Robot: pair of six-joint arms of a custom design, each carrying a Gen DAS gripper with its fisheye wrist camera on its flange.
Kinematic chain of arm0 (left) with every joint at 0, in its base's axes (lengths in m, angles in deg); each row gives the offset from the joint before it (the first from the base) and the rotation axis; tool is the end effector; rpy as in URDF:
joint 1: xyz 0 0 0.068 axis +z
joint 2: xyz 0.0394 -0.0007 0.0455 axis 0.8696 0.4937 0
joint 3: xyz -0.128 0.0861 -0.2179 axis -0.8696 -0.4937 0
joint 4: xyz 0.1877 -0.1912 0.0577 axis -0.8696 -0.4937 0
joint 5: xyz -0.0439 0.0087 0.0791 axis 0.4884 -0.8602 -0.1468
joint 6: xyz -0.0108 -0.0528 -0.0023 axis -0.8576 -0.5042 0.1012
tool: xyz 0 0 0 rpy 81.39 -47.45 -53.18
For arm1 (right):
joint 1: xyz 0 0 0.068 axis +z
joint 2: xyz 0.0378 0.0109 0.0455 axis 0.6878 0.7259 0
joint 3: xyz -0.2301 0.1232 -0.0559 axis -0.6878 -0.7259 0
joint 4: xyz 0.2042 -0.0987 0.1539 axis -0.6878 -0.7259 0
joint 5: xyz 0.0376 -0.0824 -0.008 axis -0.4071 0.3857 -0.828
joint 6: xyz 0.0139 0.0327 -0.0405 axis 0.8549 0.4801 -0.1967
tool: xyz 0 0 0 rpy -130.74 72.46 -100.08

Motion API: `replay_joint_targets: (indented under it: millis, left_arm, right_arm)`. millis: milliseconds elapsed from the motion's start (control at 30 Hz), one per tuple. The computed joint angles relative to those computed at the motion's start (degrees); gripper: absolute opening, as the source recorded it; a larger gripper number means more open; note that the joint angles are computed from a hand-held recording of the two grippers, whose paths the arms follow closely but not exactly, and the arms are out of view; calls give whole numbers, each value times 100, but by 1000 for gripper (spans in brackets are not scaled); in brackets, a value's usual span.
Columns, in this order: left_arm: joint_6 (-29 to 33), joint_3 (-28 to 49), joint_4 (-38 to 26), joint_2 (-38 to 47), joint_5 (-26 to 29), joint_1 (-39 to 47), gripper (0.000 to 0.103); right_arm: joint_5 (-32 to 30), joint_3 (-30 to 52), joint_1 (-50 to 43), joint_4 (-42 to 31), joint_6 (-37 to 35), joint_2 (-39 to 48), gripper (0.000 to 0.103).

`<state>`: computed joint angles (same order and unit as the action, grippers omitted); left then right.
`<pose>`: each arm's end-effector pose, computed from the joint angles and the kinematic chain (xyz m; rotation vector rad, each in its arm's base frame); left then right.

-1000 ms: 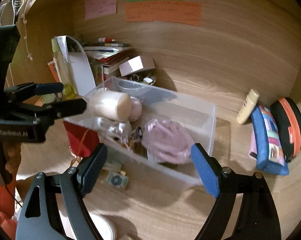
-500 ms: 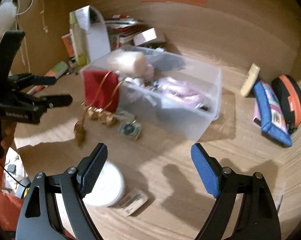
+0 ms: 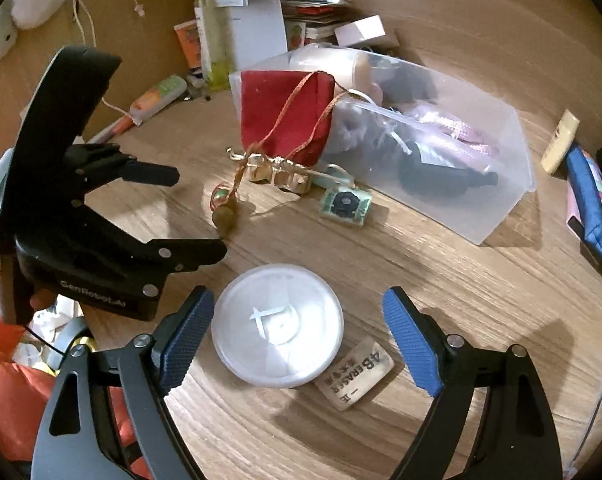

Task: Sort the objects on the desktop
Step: 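Grasp the small gourd charm with the left gripper while the right grasps the white lid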

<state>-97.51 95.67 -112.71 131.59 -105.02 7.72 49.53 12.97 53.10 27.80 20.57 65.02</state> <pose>0.1521 -0.1785 0.1575 0.1629 2.6031 -0.0585 0.1691 0.0410 0.1509 -0.8793 2.3753 0.3430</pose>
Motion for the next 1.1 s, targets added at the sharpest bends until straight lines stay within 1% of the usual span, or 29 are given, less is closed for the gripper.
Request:
replay_joint_targets:
  millis: [233, 367, 433, 467, 533, 633, 667, 700, 733, 767, 900, 1000, 1033, 1067, 1100]
  left_arm:
    - [135, -73, 243, 30, 22, 103, 95]
    - [186, -149, 354, -25, 14, 180, 93]
    - [239, -138, 385, 3, -8, 199, 84]
    - [270, -128, 390, 27, 22, 215, 77]
    - [276, -87, 391, 94, -68, 206, 74]
    - [300, -108, 453, 59, -70, 261, 60]
    - [326, -121, 471, 32, -79, 279, 51]
    - [332, -125, 479, 19, -105, 288, 44]
    - [335, -100, 509, 58, -109, 296, 41]
    - [347, -113, 532, 44, -108, 310, 39]
    - [347, -195, 618, -82, 2, 410, 39]
    - [303, -231, 570, -276, -48, 379, 37]
    - [288, -248, 524, -392, -78, 356, 36]
    - [293, -234, 486, -457, -95, 332, 30]
    - [317, -194, 461, -469, -77, 332, 28]
  right_arm:
    - [-330, 49, -205, -293, -217, 76, 85]
    - [-207, -14, -48, -288, -138, 6, 85]
    - [-197, -44, -11, -271, -163, 2, 85]
    - [-151, -83, 37, -226, -156, -36, 85]
    - [-51, -123, 150, -181, -171, -56, 84]
    - [92, -177, 364, -97, -90, -118, 82]
    - [161, -210, 435, -59, -80, -164, 81]
    - [245, -246, 497, -19, -68, -206, 76]
    - [346, -279, 563, 34, -21, -231, 68]
    - [485, -327, 635, 138, 40, -237, 63]
    - [452, -418, 570, 311, 87, -269, 63]
    - [363, -384, 468, 339, 157, -233, 63]
    - [257, -348, 368, 314, 148, -221, 63]
    - [100, -278, 202, 259, 115, -192, 63]
    - [38, -239, 133, 209, 117, -224, 63]
